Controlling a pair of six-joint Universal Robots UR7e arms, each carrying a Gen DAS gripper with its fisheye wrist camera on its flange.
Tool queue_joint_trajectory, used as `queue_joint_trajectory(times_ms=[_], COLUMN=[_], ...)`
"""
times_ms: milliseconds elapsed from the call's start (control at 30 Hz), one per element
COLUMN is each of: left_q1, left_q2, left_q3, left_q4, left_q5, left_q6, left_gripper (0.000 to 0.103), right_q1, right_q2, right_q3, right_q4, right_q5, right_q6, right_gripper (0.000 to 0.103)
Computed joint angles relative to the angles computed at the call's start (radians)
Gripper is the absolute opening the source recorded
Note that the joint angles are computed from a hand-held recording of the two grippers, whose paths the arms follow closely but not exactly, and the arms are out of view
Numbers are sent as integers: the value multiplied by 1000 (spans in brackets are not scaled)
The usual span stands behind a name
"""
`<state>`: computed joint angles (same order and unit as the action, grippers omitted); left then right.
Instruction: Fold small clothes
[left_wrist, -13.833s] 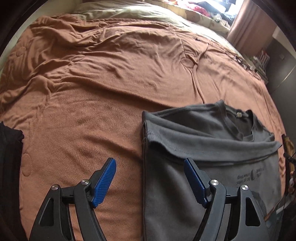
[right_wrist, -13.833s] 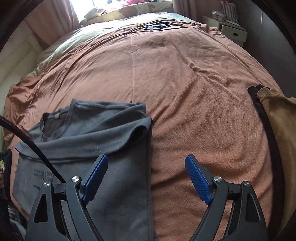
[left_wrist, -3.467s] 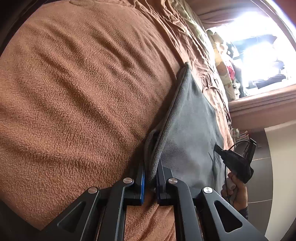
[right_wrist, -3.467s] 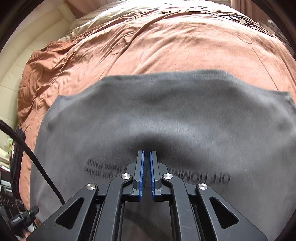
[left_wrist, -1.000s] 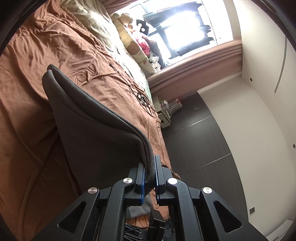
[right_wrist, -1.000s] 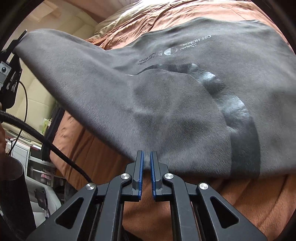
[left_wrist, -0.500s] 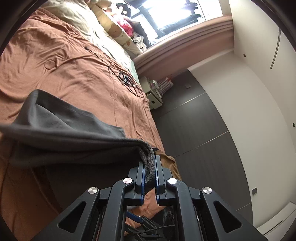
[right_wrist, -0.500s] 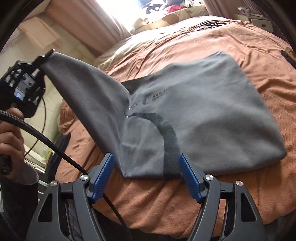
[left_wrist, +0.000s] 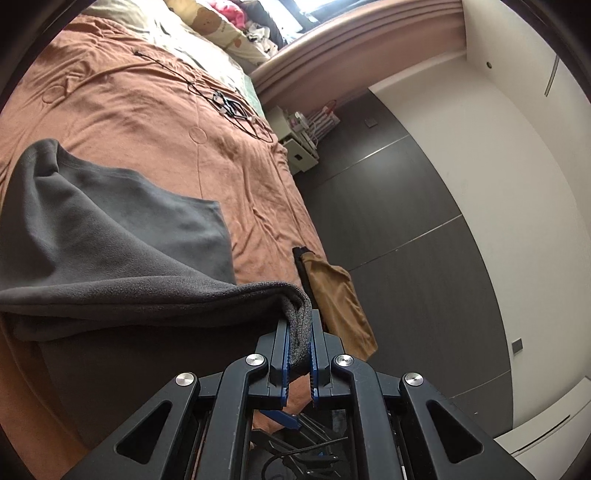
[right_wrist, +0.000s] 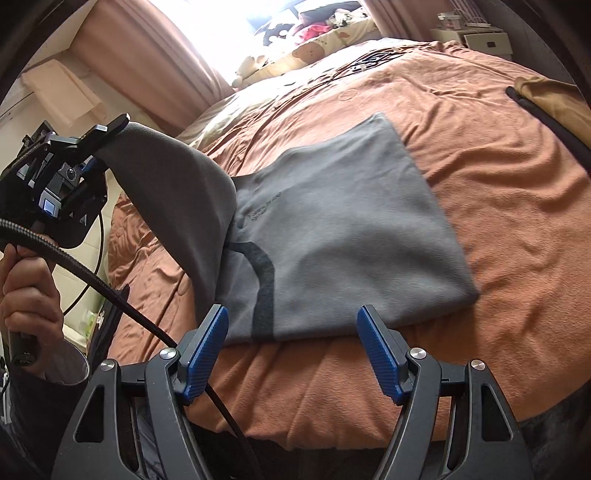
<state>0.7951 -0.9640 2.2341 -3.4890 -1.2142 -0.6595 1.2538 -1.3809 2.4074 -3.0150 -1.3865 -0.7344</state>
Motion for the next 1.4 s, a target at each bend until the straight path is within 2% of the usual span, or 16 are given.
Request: queue_joint_trajectory(times_ms=[233, 333, 367, 433, 467, 533, 600, 833, 1000, 1033, 1100, 1333, 1400], left_q1=[20, 24, 24, 30, 28, 22, 20, 17, 21, 23, 23, 22, 26], left_q2=[107, 138, 144, 154, 156, 149, 137, 62, 15, 12, 2, -15, -18], left_q3=[-71, -103, -118, -137, -133, -114, -85, 46, 134, 145, 170, 226, 232], left_q4=[13, 67, 117, 179, 191, 196, 170, 160, 171, 171, 177, 223, 252], left_q5=[-67, -70, -66, -77, -67, -35, -18, 81, 140, 150, 172, 220, 221], left_q6=[-5, -20, -27, -27, -33, -48, -55, -126, -199, -211, -237, -295, -308], left_gripper=[8, 11, 16, 38, 44, 63, 69, 70, 70, 70, 70, 70, 70], right_q1=[-33, -46, -49, -55, -56, -53, -44, 28, 118, 134, 168, 255, 267], right_q2=[-61, -82, -85, -92, -88, -81, -79, -26, 55, 70, 101, 222, 235], right_q3=[22, 21, 19, 14, 4, -4, -11, -49, -72, -76, -91, -146, -153], right_q4=[19, 37, 42, 60, 68, 73, 79, 41, -63, -78, -86, -162, -171], right_q5=[-4, -6, -8, -13, -17, -31, -55, -157, -289, -311, -361, -499, -500], right_q6=[2, 10, 10, 9, 9, 7, 1, -40, -110, -123, -144, -183, -191], right_gripper=[71, 71, 71, 71, 71, 71, 71, 71, 70, 68, 52, 32, 14])
